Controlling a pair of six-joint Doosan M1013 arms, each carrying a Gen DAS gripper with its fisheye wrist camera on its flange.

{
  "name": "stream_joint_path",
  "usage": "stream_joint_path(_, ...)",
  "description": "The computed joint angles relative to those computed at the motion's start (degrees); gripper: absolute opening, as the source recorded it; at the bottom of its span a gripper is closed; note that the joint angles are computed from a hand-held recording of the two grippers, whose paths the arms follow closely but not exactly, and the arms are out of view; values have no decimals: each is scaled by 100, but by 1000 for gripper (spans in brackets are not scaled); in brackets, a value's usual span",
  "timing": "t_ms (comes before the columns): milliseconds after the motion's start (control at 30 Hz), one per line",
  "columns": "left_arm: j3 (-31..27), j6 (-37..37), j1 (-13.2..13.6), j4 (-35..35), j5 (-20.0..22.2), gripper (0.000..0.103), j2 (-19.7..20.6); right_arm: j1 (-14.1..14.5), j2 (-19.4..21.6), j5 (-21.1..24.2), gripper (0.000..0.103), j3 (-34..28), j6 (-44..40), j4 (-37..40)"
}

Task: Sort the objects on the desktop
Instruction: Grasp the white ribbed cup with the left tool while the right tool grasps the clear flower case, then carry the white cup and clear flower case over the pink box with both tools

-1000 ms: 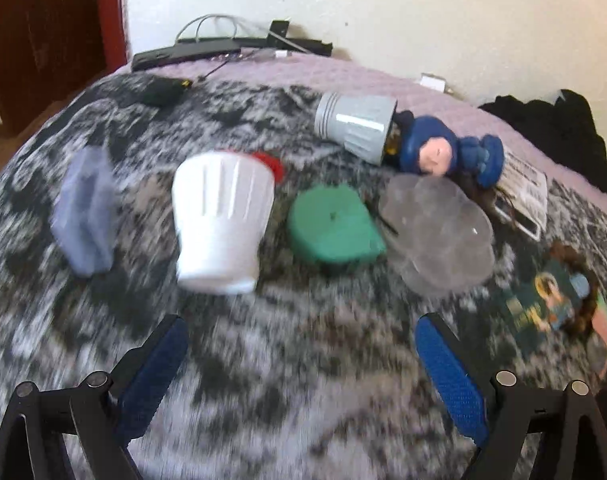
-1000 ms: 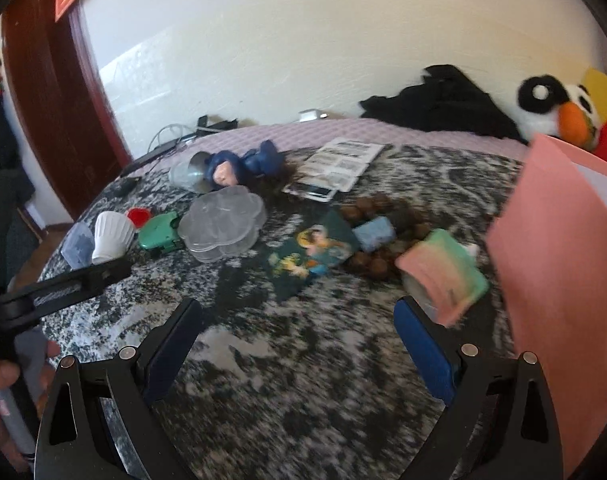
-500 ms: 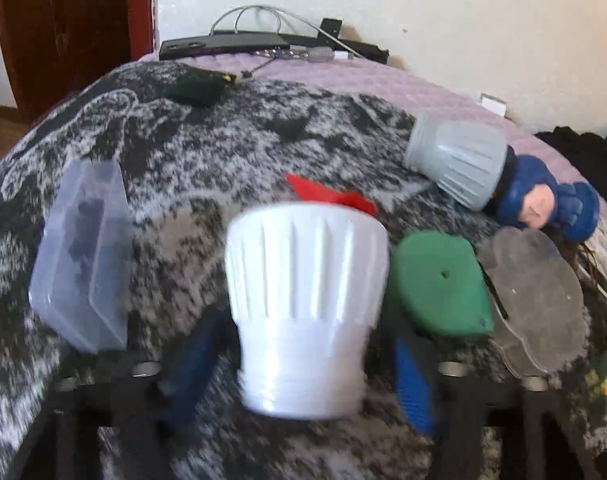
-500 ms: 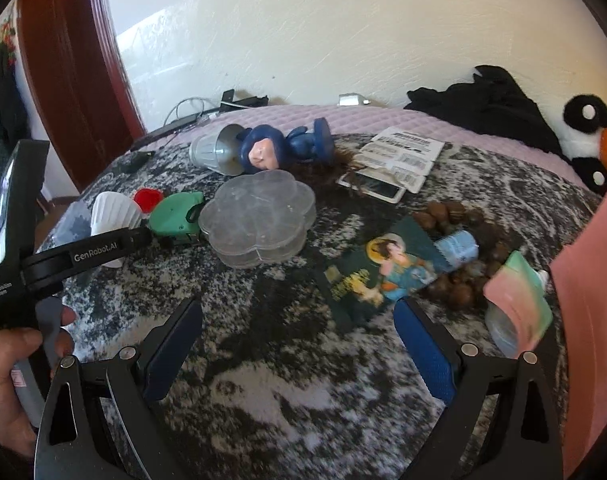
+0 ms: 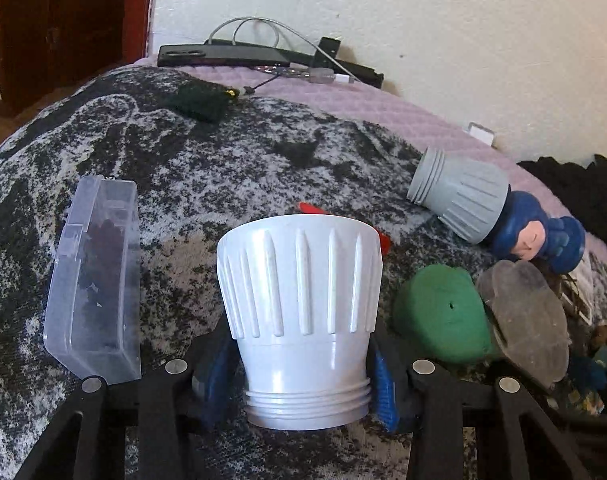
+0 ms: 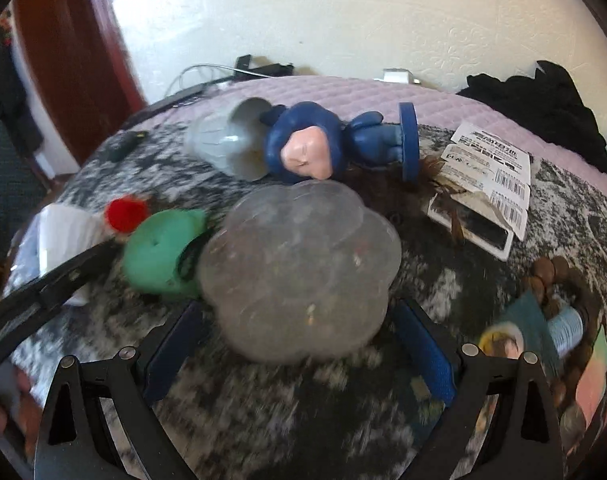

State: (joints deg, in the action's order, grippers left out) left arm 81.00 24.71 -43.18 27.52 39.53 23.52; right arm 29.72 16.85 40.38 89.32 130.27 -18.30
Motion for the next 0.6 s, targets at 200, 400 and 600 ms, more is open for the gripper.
stream_joint_path(200,-60,-23,-44,132,161,48,45,13,236,172,102,-273,-178,-266)
stream_joint_path(400,76,-280,-83,215,177,48,-95,76,-18,-103,101,6,-174,-242)
stream_joint_path(600,323,-506,-254,264,416,48,-438,359,-694,-236,101,606,21,-131)
